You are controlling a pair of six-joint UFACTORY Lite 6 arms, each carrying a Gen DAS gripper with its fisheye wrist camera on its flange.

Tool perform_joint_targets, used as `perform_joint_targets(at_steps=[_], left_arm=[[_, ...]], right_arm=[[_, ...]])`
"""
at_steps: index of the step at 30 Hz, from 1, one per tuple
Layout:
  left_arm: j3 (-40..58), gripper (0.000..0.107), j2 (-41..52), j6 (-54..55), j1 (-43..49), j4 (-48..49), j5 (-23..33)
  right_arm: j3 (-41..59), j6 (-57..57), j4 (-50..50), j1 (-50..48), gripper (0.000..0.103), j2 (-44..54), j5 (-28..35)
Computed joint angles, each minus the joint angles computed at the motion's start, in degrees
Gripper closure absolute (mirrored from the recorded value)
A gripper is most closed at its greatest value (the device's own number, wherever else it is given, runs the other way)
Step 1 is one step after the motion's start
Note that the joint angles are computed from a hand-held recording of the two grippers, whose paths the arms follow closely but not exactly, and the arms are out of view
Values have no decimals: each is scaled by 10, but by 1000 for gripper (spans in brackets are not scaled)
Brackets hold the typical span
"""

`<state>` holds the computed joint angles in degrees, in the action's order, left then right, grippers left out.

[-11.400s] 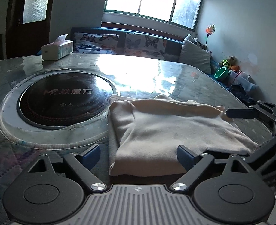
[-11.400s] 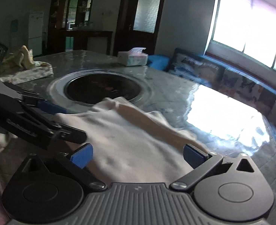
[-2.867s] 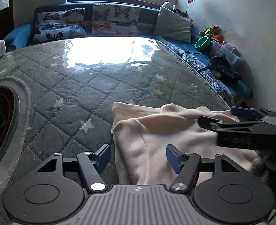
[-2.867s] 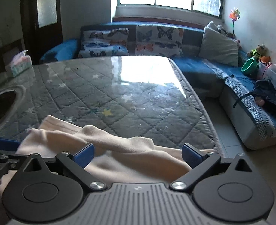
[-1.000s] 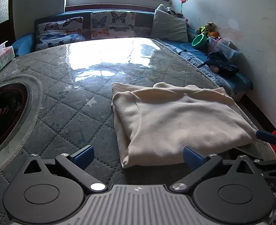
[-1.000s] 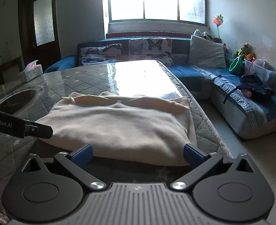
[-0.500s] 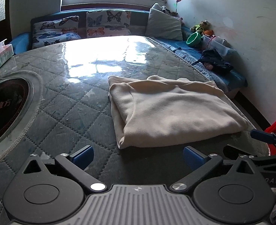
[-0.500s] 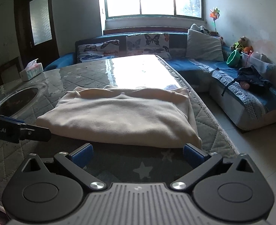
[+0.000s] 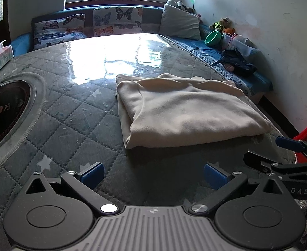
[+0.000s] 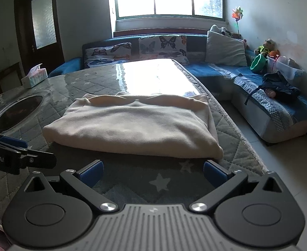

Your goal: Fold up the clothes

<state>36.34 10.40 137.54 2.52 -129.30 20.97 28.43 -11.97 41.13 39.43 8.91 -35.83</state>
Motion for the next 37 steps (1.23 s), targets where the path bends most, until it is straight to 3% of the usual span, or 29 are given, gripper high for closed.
perform_joint_targets(at_steps=[37], left_arm=[[-47,4,-28,16,-7,-13,10]], right_arm=[[-18,16,-3,22,0,-5,-13]])
